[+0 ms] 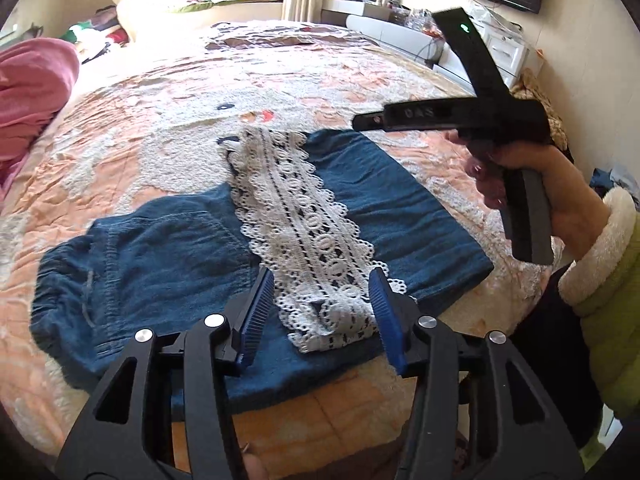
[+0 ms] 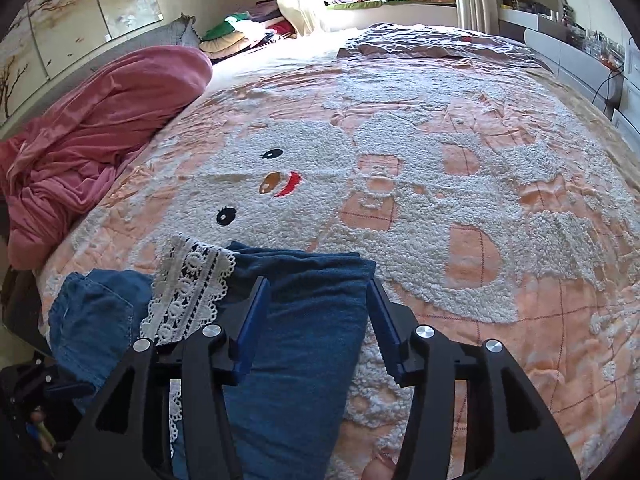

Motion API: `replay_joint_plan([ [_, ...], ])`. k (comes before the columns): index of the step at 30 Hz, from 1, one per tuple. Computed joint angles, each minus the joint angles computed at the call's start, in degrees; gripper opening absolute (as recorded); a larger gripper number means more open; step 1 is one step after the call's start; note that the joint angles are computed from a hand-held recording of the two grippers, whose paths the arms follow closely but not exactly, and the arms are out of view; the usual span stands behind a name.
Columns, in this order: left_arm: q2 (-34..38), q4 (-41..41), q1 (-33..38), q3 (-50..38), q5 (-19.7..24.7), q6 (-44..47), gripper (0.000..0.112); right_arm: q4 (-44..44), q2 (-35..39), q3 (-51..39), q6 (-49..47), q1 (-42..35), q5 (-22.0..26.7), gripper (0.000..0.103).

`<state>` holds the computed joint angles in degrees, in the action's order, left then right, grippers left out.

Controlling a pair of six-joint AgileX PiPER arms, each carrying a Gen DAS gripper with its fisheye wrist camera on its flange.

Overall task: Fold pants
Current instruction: 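Release the lace trim and lower both open grippers over the folded denim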

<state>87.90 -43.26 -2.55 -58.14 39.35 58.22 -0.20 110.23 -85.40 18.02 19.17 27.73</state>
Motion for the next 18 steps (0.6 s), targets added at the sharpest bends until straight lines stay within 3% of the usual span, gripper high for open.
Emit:
replay_joint_plan([
  [10, -3.84, -0.43, 6.62, 0.49, 3.34, -1.06, 0.059, -1.72, -4.21, 3.72, -0.06, 2.95, -3.95, 0.070],
  [14, -4.70, -0.94, 9.01, 0.66, 4.44, -0.45, 0.069, -1.88, -4.74, 4.01, -0.31, 3.80, -4.36, 0.083],
  [18, -5.67, -1.59, 12.44, 0.48, 5.53, 0.07, 0.079, -1.21, -5.44, 4.50, -1.24, 4.94, -5.07, 0.088],
])
